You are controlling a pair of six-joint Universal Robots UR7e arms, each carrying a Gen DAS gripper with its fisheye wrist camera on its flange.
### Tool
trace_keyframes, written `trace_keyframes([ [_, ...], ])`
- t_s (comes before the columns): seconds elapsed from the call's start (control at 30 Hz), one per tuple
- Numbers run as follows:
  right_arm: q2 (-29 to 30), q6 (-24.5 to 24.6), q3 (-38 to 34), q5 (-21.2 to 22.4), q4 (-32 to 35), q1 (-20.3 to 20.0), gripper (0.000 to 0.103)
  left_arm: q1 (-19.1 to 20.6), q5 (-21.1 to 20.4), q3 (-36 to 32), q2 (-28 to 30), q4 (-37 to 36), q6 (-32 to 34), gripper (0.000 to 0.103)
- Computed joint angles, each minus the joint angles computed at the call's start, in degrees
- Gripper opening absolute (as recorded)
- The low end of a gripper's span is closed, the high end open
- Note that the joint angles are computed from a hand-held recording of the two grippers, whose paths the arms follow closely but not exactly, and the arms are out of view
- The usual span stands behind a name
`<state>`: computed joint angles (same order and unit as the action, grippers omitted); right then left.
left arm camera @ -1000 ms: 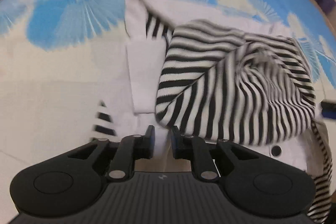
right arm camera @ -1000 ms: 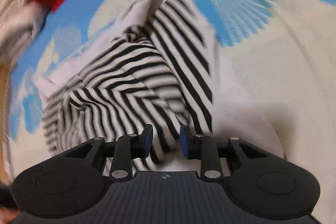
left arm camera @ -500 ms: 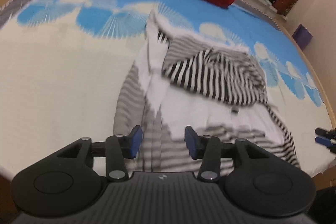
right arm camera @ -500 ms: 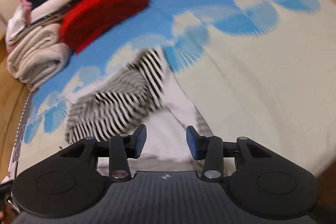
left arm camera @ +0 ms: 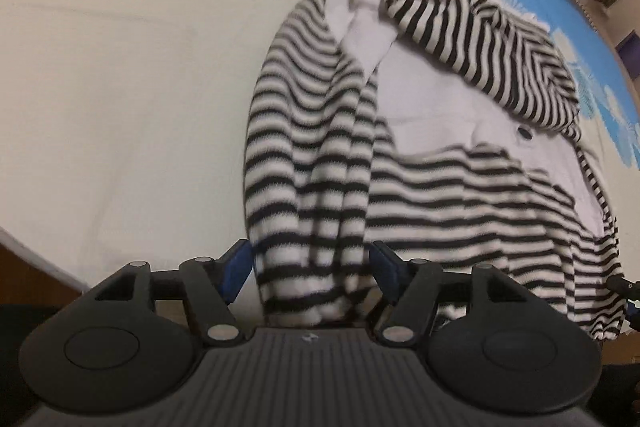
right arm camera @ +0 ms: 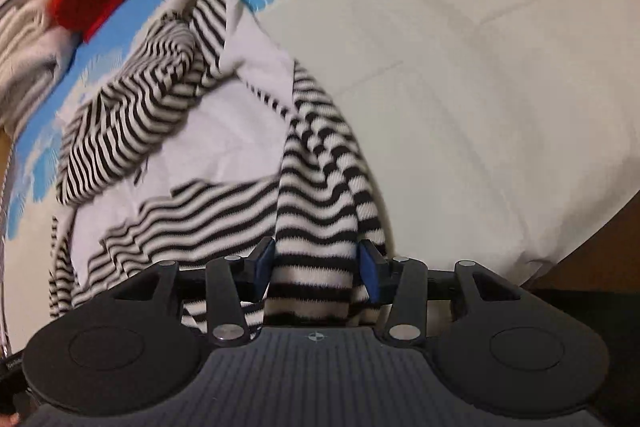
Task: Fold small clothes
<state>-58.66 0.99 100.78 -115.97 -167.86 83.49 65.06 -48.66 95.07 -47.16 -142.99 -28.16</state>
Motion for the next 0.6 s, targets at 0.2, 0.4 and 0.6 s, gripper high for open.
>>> trace_keyframes([
  [0.2, 0.58, 0.48, -0.04, -3.99, 1.51, 0.48, 0.048, -0.81, 1.10, 1.69, 0.04, -3.34, 4.31, 0.008],
  [0.4, 0.19, 0.41, 0.64, -3.70, 1.61, 0.10, 0.046, -1.77, 2.30, 4.90, -2.46, -6.51, 0.21, 0.010],
  [0.6, 0.17, -0.61, 0.73, -3.26, 2.03, 0.18, 0.028, 0.12, -2.42, 2.75, -1.76, -1.79, -2.17, 0.026],
])
